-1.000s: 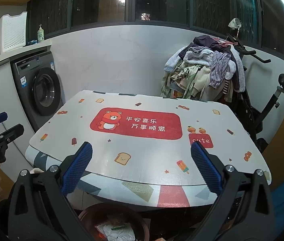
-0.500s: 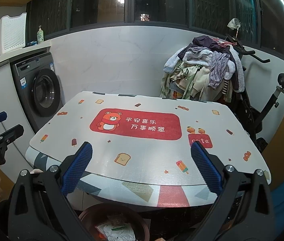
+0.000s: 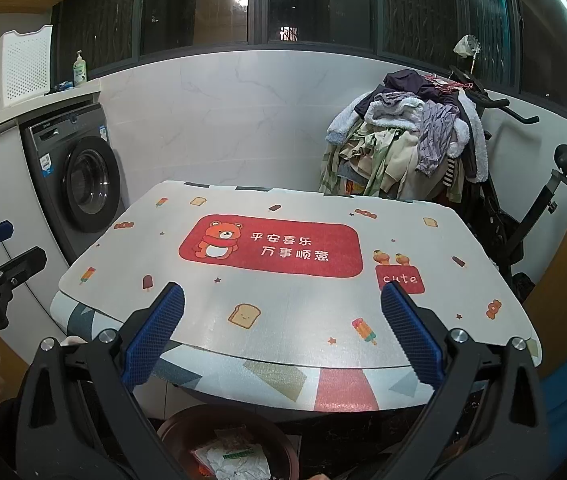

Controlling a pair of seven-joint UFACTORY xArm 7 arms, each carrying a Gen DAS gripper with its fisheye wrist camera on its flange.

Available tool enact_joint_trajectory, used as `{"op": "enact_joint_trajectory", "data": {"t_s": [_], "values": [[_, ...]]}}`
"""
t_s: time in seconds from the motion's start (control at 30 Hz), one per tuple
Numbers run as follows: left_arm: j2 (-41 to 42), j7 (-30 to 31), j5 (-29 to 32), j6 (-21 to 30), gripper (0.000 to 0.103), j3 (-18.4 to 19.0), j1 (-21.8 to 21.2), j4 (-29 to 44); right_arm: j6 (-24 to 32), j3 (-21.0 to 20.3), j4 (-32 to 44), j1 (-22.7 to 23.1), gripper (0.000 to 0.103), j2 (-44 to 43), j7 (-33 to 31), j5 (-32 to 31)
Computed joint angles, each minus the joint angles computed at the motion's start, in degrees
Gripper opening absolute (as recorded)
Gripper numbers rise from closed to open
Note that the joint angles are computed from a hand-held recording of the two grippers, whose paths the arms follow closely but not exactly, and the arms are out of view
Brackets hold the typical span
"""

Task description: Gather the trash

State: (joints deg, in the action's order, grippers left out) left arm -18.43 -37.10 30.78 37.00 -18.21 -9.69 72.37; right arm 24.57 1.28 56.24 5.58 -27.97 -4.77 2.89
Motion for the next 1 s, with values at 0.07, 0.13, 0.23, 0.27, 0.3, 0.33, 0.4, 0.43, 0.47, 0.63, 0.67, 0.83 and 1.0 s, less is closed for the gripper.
{"op": "enact_joint_trajectory", "data": {"t_s": [0.07,0.13,0.23,0.27,0.3,0.33,0.4,0.43,0.47,0.63,0.67,0.83,1.0], "values": [[0.0,0.0,0.0,0.0,0.097,0.0,0.0,0.0,0.2,0.0,0.1,0.0,0.097,-0.1,0.0,0.0],[0.0,0.0,0.0,0.0,0.097,0.0,0.0,0.0,0.2,0.0,0.1,0.0,0.097,-0.1,0.1,-0.1],[0.0,0.0,0.0,0.0,0.097,0.0,-0.1,0.0,0.0,-0.1,0.0,0.0,0.097,0.0,0.0,0.0],[0.0,0.0,0.0,0.0,0.097,0.0,-0.1,0.0,0.2,-0.1,0.1,0.0,0.097,-0.1,0.0,0.0],[0.0,0.0,0.1,0.0,0.097,0.0,0.0,0.0,0.0,-0.1,0.0,0.1,0.097,0.0,0.0,0.0],[0.0,0.0,0.0,0.0,0.097,0.0,-0.1,0.0,0.1,-0.1,0.1,0.0,0.097,-0.1,0.0,0.0],[0.0,0.0,0.0,0.0,0.097,0.0,0.0,0.0,0.0,-0.1,0.0,0.1,0.097,-0.1,0.0,0.0],[0.0,0.0,0.0,0.0,0.097,0.0,0.0,0.0,0.0,-0.1,0.0,0.0,0.097,-0.1,0.1,-0.1],[0.0,0.0,0.0,0.0,0.097,0.0,-0.1,0.0,-0.1,-0.1,-0.1,-0.1,0.097,-0.1,0.1,-0.1],[0.2,-0.2,0.0,0.1,0.097,-0.2,-0.1,0.2,-0.1,-0.1,-0.2,0.0,0.097,-0.3,0.1,-0.1],[0.2,-0.3,0.1,0.1,0.097,-0.2,-0.2,0.3,-0.1,-0.1,-0.2,0.0,0.097,-0.2,0.1,-0.1],[0.3,-0.3,-0.2,0.3,0.097,-0.2,-0.4,0.5,-0.1,-0.1,-0.2,-0.1,0.097,-0.2,0.1,-0.1],[0.5,-0.4,-0.1,0.6,0.097,-0.1,-0.5,0.8,-0.1,-0.1,-0.2,-0.1,0.097,-0.2,0.1,-0.1]]}}
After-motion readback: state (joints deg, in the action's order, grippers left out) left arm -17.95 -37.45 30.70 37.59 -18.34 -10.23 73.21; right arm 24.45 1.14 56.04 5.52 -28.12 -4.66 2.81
